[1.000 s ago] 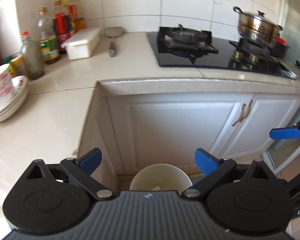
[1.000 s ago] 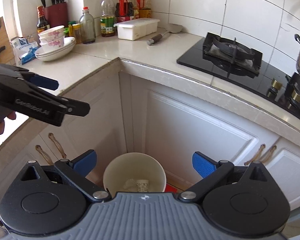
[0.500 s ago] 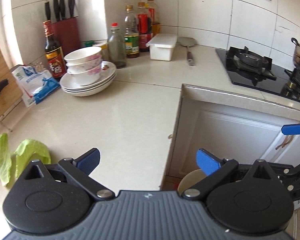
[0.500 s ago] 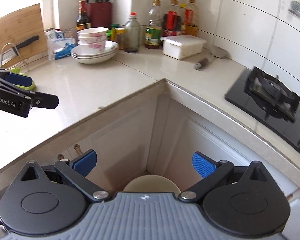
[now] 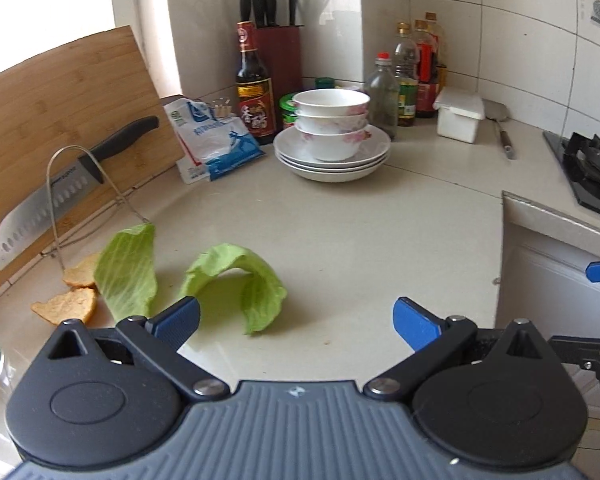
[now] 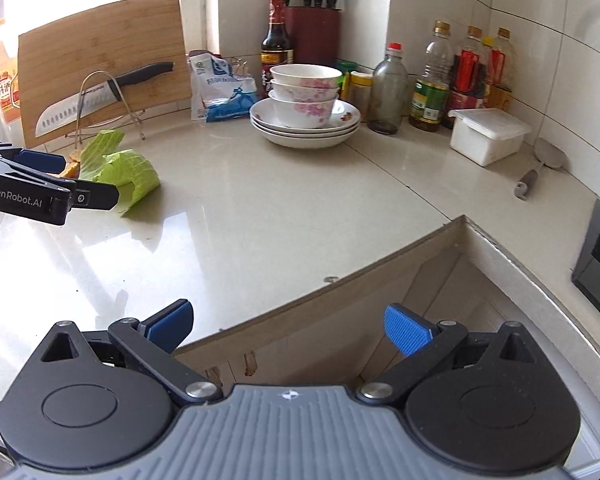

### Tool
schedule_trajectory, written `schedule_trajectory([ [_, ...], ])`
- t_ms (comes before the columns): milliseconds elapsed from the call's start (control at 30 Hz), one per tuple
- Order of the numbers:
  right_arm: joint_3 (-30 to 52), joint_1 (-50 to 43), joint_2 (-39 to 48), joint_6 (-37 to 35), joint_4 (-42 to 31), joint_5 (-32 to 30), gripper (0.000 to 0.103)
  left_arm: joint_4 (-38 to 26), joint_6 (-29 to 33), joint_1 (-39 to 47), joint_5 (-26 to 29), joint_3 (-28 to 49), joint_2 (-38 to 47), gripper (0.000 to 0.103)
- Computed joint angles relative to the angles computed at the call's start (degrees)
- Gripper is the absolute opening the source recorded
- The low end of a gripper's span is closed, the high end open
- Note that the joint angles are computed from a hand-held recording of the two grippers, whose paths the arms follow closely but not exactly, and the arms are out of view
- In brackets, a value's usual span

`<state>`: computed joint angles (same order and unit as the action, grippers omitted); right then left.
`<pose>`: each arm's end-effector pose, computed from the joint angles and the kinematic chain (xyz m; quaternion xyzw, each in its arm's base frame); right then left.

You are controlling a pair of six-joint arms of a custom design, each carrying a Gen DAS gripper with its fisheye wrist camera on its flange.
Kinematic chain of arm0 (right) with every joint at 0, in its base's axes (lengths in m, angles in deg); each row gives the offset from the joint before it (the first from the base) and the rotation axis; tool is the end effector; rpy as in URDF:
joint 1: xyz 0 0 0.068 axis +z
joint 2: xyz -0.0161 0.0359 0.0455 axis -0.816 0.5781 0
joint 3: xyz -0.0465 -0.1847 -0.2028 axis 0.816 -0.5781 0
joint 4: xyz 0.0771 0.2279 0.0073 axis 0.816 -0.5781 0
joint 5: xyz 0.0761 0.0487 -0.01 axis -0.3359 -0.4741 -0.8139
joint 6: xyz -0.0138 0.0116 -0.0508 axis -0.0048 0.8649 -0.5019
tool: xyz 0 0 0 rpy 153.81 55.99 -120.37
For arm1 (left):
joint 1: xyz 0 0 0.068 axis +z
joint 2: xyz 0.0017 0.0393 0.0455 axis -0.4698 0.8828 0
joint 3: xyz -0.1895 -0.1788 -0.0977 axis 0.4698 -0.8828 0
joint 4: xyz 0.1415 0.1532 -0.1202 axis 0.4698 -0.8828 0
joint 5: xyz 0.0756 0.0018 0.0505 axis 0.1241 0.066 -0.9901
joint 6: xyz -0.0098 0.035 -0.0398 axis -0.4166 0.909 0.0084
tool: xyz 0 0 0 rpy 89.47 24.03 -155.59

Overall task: Collect trash
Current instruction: 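Move both tools back up to the cabbage leaves on the counter, then close the left tool on the edge of a green cabbage leaf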

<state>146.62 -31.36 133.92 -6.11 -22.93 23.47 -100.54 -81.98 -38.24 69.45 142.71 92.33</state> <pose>0.2708 0.1213 0.3616 -0.2812 0.8812 0.1003 0.3664 0.2290 -0.0307 0.3712 -0.0425 0.9047 0.0709 0.4180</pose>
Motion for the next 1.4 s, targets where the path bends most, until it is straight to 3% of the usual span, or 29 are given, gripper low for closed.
schedule_trajectory([
  [267,7.39,3.77,8.43,2.49,-0.25,1.55,0.103,6.33,6.32,8.68,5.11,-1.33,4.6,0.102],
  [533,15.12,5.94,16.51,4.44,-2.83,1.81,0.103,11.9,9.41,11.75,6.6,0.19,11.99,0.102],
  [767,21.22,7.25,21.61,3.27,-4.97,0.7,0.103,11.62,9.81,13.51,6.03,0.37,16.57,0.102],
  [967,23.25,6.63,23.67,3.32,-5.92,-0.47,0.103,11.06,10.08,15.68,9.48,1.06,18.03,0.102],
  [1067,23.7,6.48,24.05,3.47,-6.12,-0.99,0.103,10.95,10.3,16.01,10.75,2.19,18.87,0.095],
  [1133,23.66,6.49,24.0,3.46,-6.09,-1.13,0.103,10.27,10.57,16.25,11.49,3.05,19.37,0.079],
  [1300,23.36,6.32,23.74,3.32,-6.09,-1.7,0.103,8.08,9.61,17.76,13.42,4.35,18.73,0.05],
  [1400,23.45,6.26,23.81,3.21,-6.12,-1.97,0.103,6.95,9.53,18.52,13.63,4.87,18.33,0.023],
])
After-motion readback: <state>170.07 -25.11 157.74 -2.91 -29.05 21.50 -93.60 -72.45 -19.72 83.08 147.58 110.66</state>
